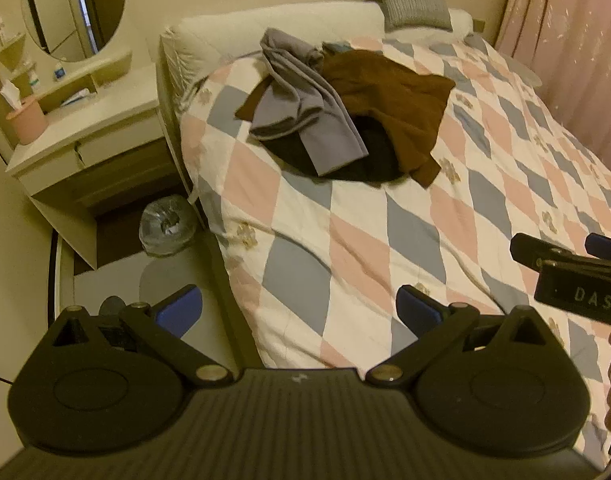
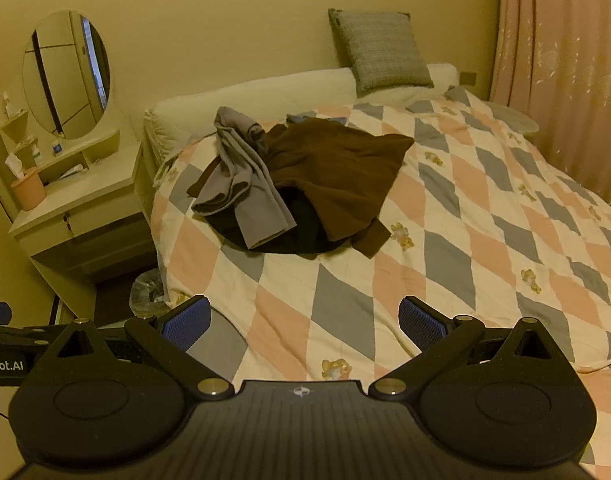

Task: Fold clothes
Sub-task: 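Move both grippers toward the grey and brown clothes on the bed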

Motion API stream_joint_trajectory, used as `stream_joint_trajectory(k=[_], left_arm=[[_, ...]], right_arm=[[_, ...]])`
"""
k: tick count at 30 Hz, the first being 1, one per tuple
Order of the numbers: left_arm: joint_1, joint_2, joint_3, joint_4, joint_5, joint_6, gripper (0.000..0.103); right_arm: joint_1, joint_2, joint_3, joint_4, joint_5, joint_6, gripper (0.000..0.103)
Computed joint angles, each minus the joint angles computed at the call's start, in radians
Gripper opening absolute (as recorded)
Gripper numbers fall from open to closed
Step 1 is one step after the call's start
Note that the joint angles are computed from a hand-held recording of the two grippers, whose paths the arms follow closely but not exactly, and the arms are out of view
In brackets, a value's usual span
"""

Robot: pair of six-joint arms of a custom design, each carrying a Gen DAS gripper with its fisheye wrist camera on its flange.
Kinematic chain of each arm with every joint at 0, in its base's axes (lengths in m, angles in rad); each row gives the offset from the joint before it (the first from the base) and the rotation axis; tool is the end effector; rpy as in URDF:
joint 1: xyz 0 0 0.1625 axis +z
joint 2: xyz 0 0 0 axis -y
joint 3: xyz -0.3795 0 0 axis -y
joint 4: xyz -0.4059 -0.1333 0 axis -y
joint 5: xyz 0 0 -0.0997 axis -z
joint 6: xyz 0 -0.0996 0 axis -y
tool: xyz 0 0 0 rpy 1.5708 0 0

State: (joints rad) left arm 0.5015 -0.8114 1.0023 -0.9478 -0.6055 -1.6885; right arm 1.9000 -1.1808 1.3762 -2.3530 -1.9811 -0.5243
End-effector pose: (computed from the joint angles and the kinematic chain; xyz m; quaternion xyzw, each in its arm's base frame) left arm -0.4990 -0.5190 0.2493 -0.0729 0.8307 -0.3515 0.4254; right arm 0.3071 -0.6095 0.4138 0.3343 -0.8775 0.2628 0.2217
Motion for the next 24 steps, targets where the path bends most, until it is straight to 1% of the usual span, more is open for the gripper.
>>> stream_joint_trajectory(k=[3, 7, 9, 11, 13, 15, 17, 21, 22, 24], left_arm=[[0.008, -0.004, 0.005, 0.002, -0.017, 0.01, 0.102], [0.02, -0.017, 0.019, -0.013, -0.033, 0.024, 0.102], [0.024, -0.021, 0.02, -0.005, -0.032, 0.011, 0.102], [0.03, -0.028, 0.026, -0.002, -0.03, 0.001, 0.102], [0.04, -0.045, 0.051, -0.034, -0.029, 0.012, 0.102], [0.057, -0.049, 0.053, -0.051, -0.049, 0.035, 0.102], [0.074, -0.052, 0.055, -0.069, -0.061, 0.072, 0.102], [0.112, -0.064, 0.058, -0.098, -0.038, 0.152, 0.102], [0.121, -0.07, 0.065, -0.117, -0.03, 0.175, 0.102], [0.147, -0.097, 0.097, -0.201, -0.007, 0.26, 0.102]], right_arm=[[-0.003, 0.014, -0.011, 0.019, -0.038, 0.029, 0.103], [-0.013, 0.03, -0.034, 0.075, -0.05, 0.093, 0.103], [-0.015, 0.039, -0.046, 0.102, -0.054, 0.125, 0.103], [-0.019, 0.045, -0.055, 0.123, -0.034, 0.146, 0.103], [-0.026, 0.045, -0.056, 0.127, -0.01, 0.156, 0.103], [-0.029, 0.053, -0.064, 0.14, 0.002, 0.162, 0.103], [-0.031, 0.059, -0.059, 0.124, 0.013, 0.166, 0.103], [-0.041, 0.071, -0.042, 0.054, 0.057, 0.167, 0.103], [-0.043, 0.08, -0.042, 0.034, 0.068, 0.168, 0.103], [-0.041, 0.109, -0.058, 0.011, 0.073, 0.17, 0.103]])
